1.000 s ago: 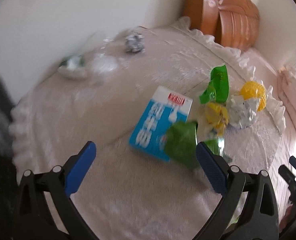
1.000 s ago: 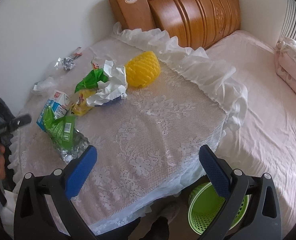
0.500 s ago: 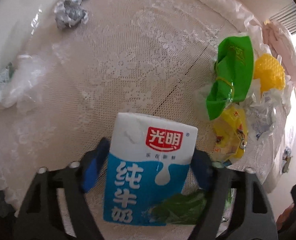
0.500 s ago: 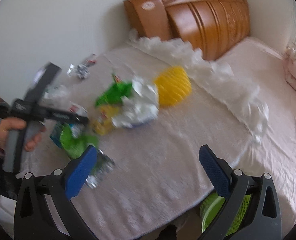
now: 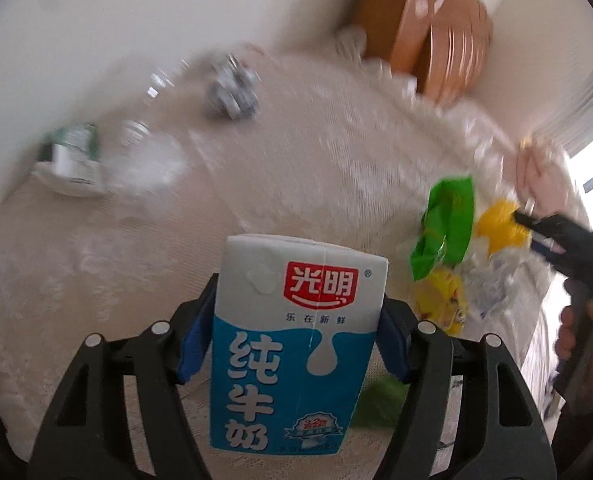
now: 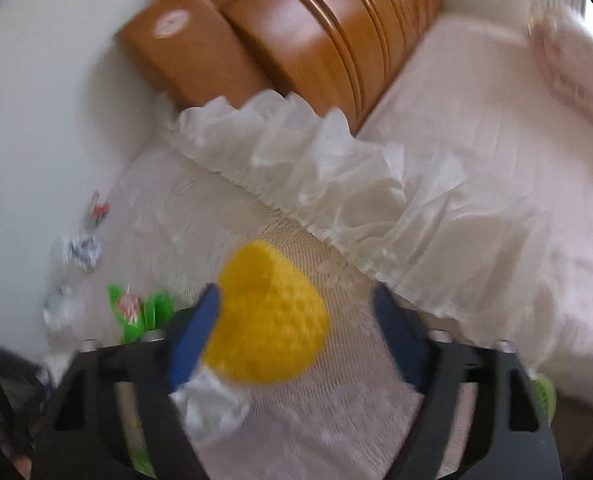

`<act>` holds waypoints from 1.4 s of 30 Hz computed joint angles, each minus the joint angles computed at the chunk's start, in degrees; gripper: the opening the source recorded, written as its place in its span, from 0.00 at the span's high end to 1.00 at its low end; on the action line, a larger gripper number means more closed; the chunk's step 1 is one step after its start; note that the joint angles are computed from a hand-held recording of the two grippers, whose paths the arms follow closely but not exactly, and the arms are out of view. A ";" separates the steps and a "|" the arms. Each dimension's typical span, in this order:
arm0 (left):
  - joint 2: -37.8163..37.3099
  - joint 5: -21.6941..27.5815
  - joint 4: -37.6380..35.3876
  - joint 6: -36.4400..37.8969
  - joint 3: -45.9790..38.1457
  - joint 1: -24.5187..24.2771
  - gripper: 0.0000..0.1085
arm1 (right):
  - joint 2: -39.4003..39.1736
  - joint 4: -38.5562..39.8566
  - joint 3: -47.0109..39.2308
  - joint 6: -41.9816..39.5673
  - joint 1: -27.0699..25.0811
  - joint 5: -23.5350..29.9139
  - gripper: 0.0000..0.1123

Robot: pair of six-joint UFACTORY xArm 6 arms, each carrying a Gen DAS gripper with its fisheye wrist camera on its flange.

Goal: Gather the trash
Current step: 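Carry carton and yellow net to the green wastebasket and release both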

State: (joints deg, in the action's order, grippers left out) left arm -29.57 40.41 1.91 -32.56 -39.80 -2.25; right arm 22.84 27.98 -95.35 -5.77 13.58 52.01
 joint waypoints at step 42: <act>55.41 2.06 -11.90 15.17 -60.94 -46.72 0.21 | -41.48 -1.50 41.86 -29.21 -49.15 -5.72 0.87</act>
State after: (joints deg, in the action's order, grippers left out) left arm 25.84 42.47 -9.99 -17.39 -100.74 -48.97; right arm -18.64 26.48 -53.49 -34.98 -35.57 46.29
